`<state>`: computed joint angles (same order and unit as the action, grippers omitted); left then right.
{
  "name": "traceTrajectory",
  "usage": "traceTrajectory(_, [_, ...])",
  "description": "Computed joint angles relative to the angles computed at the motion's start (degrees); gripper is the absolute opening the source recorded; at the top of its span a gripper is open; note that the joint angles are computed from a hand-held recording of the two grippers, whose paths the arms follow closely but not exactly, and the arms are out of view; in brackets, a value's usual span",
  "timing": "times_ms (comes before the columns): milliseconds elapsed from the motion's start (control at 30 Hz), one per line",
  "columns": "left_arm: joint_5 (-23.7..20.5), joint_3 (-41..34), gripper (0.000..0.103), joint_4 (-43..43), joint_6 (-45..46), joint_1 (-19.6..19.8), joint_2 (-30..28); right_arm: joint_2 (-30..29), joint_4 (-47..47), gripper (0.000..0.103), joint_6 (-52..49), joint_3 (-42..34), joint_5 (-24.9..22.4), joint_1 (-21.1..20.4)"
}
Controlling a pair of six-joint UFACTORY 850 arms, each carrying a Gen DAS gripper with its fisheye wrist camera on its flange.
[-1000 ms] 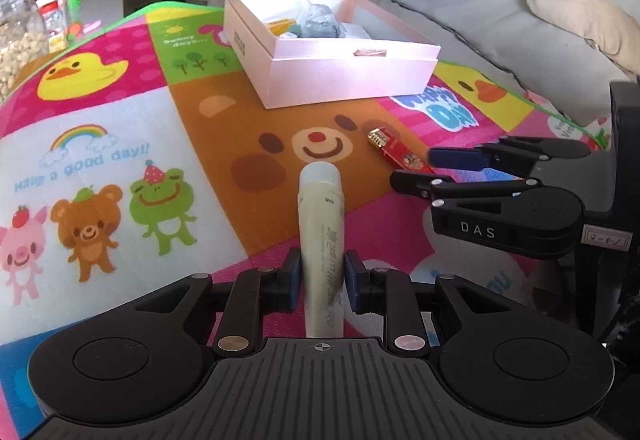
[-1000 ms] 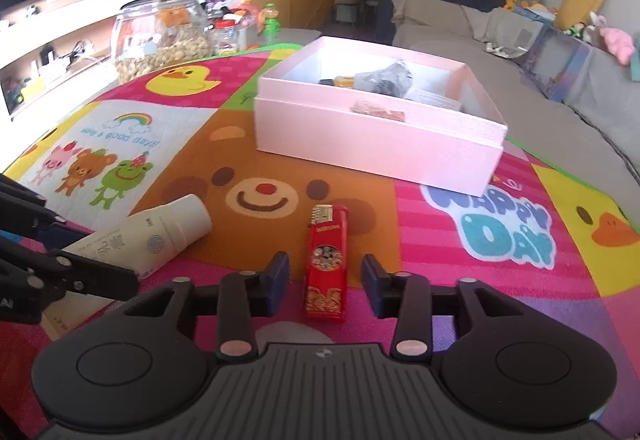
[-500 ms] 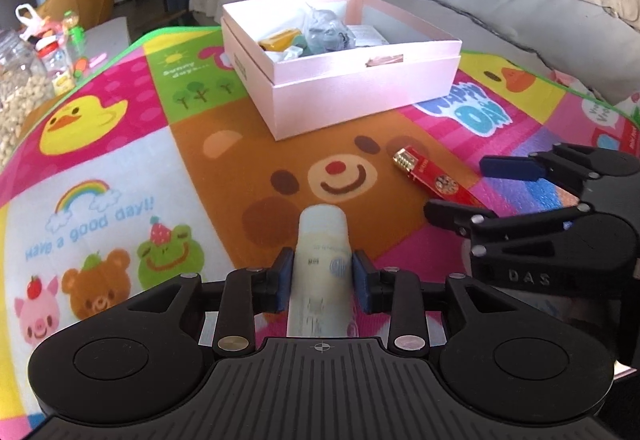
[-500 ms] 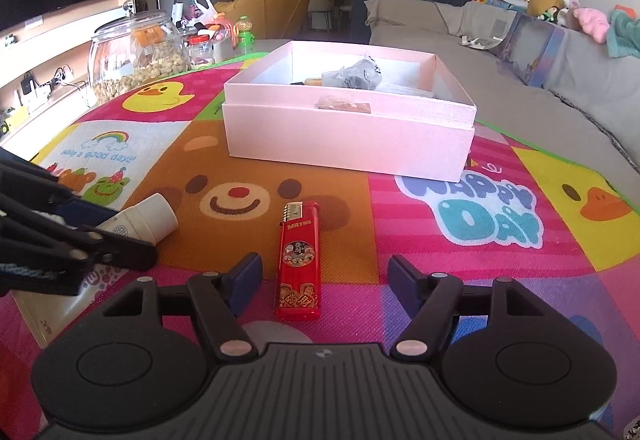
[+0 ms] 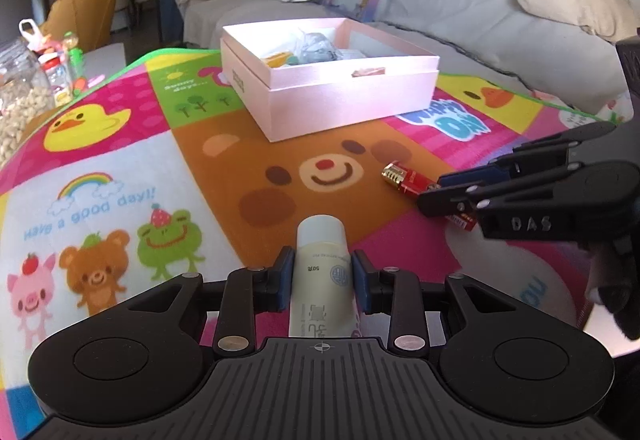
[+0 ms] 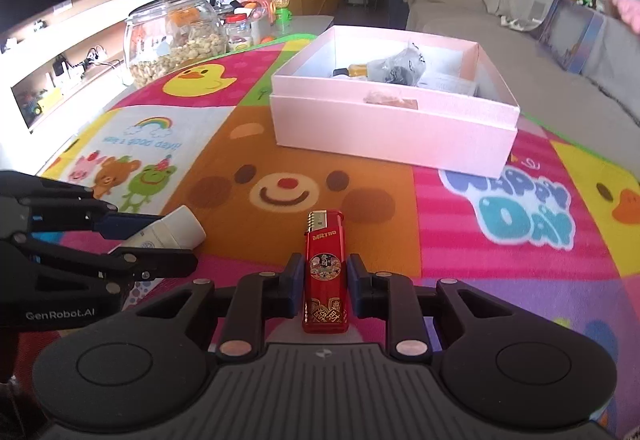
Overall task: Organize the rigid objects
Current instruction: 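Carry the cream tube toward the pink box with the left gripper while the right gripper carries the lighter, then release the cream tube into the pink box with the left gripper while the right gripper releases the lighter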
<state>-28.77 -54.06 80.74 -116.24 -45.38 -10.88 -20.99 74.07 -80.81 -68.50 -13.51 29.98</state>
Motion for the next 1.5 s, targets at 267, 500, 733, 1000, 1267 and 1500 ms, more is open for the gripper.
traceTrajectory(267, [0.5,1.0,0.034,9.8,-8.2,-1.2,4.8,7.6,14.8,0.022,-11.9,3.6,-4.1,-3.2])
traceTrajectory(500, [-3.3,-6.4,0.034,27.2,-14.3,2.5,6.9,10.4,50.9,0.022,-46.4,0.9,-5.1,-4.0])
traceTrajectory(733, [2.0,-19.2,0.034,41.6,-26.2,11.6,-2.4,2.0,58.5,0.022,-50.0,-11.3,-4.3,-4.4])
traceTrajectory(1000, [18.4,-32.2,0.032,30.0,-22.8,19.5,-14.8,-10.0,50.5,0.033,-39.9,-26.7,3.9,-4.1])
traceTrajectory(1267, [16.0,-25.1,0.032,21.9,-17.2,19.2,-13.6,-10.3,48.7,0.052,-38.6,-21.9,6.5,-4.1])
traceTrajectory(1500, [-1.0,-11.7,0.033,4.4,5.0,11.4,-5.5,-5.7,59.8,0.067,-56.3,-10.5,7.1,-1.9])
